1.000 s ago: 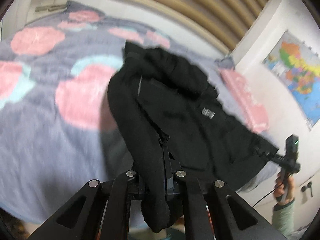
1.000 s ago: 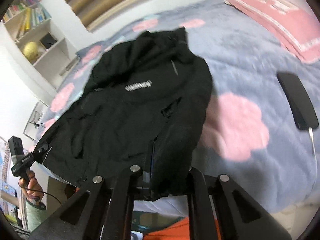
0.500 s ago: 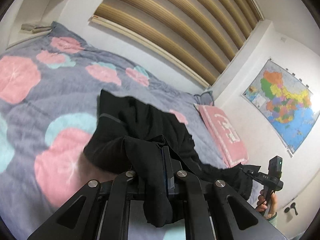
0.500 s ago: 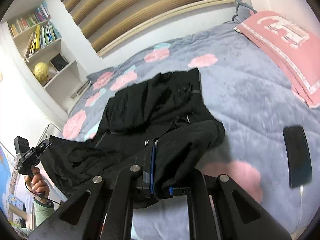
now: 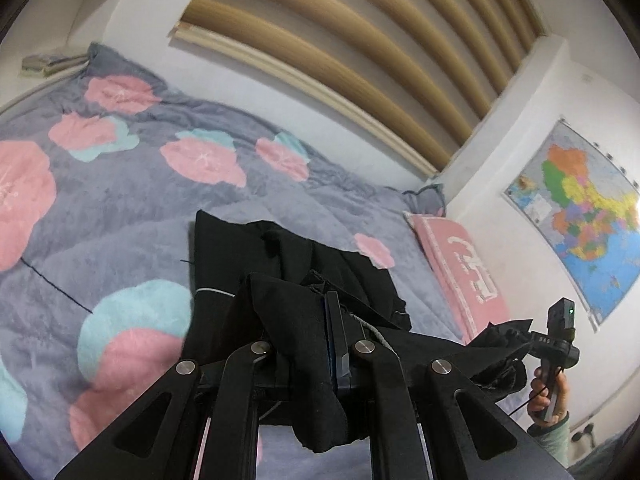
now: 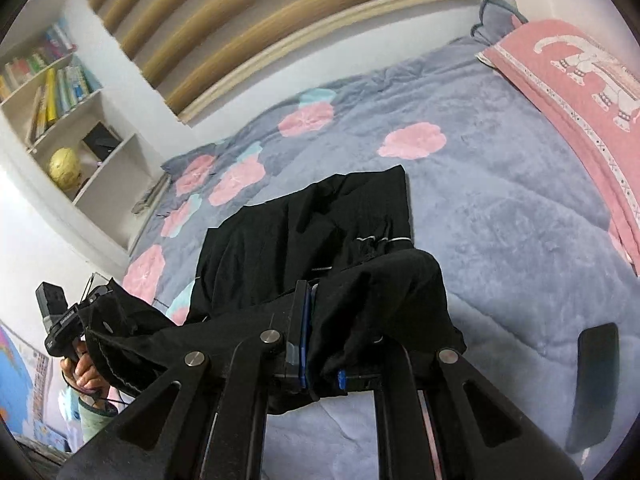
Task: Fold large clothes
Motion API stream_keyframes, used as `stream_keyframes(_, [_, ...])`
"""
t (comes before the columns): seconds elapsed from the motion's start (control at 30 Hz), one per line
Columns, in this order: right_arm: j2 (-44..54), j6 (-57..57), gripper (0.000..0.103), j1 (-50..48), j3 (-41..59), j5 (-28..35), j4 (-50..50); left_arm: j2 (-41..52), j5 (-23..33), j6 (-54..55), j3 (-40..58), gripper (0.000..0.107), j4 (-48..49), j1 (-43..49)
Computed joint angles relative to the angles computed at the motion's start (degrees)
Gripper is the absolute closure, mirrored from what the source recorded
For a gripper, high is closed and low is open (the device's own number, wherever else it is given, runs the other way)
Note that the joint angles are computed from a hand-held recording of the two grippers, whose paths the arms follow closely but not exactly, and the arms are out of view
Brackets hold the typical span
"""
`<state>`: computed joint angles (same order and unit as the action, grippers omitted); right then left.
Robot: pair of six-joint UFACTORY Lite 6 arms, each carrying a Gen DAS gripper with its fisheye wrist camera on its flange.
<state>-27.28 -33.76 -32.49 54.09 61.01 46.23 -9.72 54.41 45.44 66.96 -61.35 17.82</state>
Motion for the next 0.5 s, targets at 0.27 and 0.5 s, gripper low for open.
stream_keyframes(0.27, [27.30,19.18,0.089,7.97,34.36,5.52,-8.31,19.99,6.86,-24.74,29.96,0.096,12.33,-2.55])
stream_keyframes(0.5, [51.97,32.36,0.089,12.81,67.57,11.58,-13.47,43.06,12.48,-41.68,61.94,0.095,18.00,-4.91])
